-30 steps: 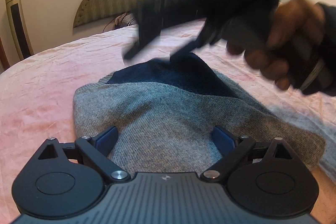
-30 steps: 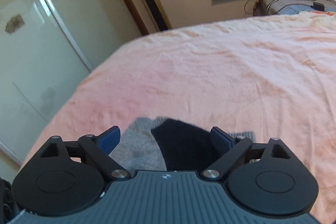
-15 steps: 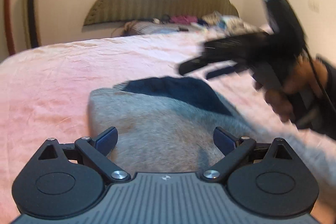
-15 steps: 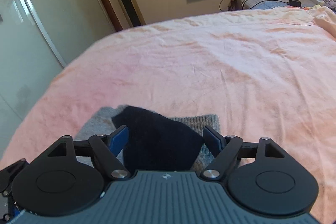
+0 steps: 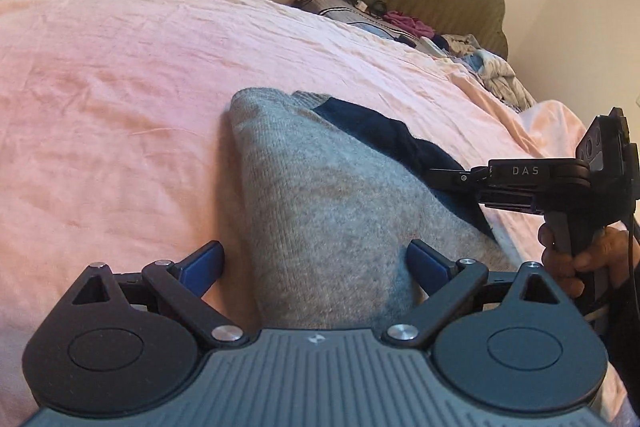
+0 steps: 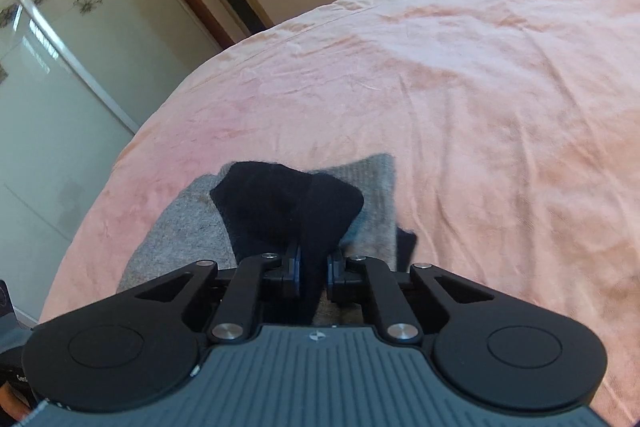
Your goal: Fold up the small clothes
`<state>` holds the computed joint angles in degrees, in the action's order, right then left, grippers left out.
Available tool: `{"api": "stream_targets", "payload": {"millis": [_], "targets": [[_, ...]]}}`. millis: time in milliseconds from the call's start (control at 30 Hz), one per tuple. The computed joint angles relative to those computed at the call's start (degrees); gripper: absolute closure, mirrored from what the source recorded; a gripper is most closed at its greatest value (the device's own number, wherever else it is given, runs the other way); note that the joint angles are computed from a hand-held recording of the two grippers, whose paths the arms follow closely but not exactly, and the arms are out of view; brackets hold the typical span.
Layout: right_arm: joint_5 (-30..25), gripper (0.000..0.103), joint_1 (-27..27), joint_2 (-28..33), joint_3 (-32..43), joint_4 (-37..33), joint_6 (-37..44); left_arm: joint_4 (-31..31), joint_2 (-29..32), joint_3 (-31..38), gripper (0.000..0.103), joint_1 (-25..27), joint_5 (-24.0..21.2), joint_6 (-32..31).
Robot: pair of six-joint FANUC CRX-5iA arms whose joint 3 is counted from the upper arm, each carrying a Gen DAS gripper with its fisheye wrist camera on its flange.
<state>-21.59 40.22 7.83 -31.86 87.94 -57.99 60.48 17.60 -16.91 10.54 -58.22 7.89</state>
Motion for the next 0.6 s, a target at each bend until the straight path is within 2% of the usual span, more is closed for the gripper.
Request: {"api": "stream_targets", "payload": {"millis": [33,67,100,133,167,200,267,300,333,400,433,500,533,600], "targets": [[-0.3,0.091,-0.1,0.1,-0.3,2.4,-2.3,0.1,0.0,0.0,0.004,0.0,-0.1,-0.1],[-1.5,0.090,0.7,0.4,0.1,1.9,-1.7,-0.4,0.4,0.8,0.004,0.1,-0.9,1.0],[-2.4,0.088,1.8,0.3,0.9,-1.7,2.0,-1.3,1.5,2.5,0.004,0.3,-2.4,2.9],[-2.9,0.074,2.9,-0.2,1.8,-6.9,5.8,-2.1,2.9,4.6,0.004,0.7,-4.2,5.6],[-4.3,0.059,3.7,-0.9,2.1,-9.1,6.5,-2.2,4.2,6.5,0.004,1.0,-5.8,8.5],[-6.4,0.051,4.2,-1.9,1.6,-8.3,5.0,-1.9,5.7,8.4,0.004,1.3,-7.3,11.8],[-10.5,0.013,4.0,-3.1,0.4,-4.4,0.4,-2.3,9.4,13.1,0.004,1.5,-10.1,18.7],[-10.6,0.012,3.5,-3.3,0.4,-5.8,1.1,-2.7,11.4,15.7,0.004,1.3,-11.3,22.2],[-8.0,0.017,2.1,-3.3,0.6,-7.5,2.1,-2.1,13.0,17.4,0.004,1.0,-12.2,23.5],[0.2,0.018,-1.4,-2.1,1.3,-9.5,2.6,-2.4,14.8,20.2,0.005,-0.3,-11.9,26.1],[2.2,0.024,-2.0,-0.8,2.3,-11.2,4.0,-3.2,15.3,21.6,0.006,-1.0,-11.7,27.3],[3.3,0.053,-1.2,2.2,5.3,-17.5,12.7,-5.8,16.4,24.5,0.058,-2.3,-12.0,28.0],[3.3,0.074,-0.9,3.0,6.2,-18.0,15.2,-8.9,15.8,25.1,0.073,-3.3,-9.8,28.5],[2.1,0.079,-0.7,2.9,6.5,-15.7,15.8,-8.3,13.7,22.8,0.080,-4.3,-6.1,23.5]]}}
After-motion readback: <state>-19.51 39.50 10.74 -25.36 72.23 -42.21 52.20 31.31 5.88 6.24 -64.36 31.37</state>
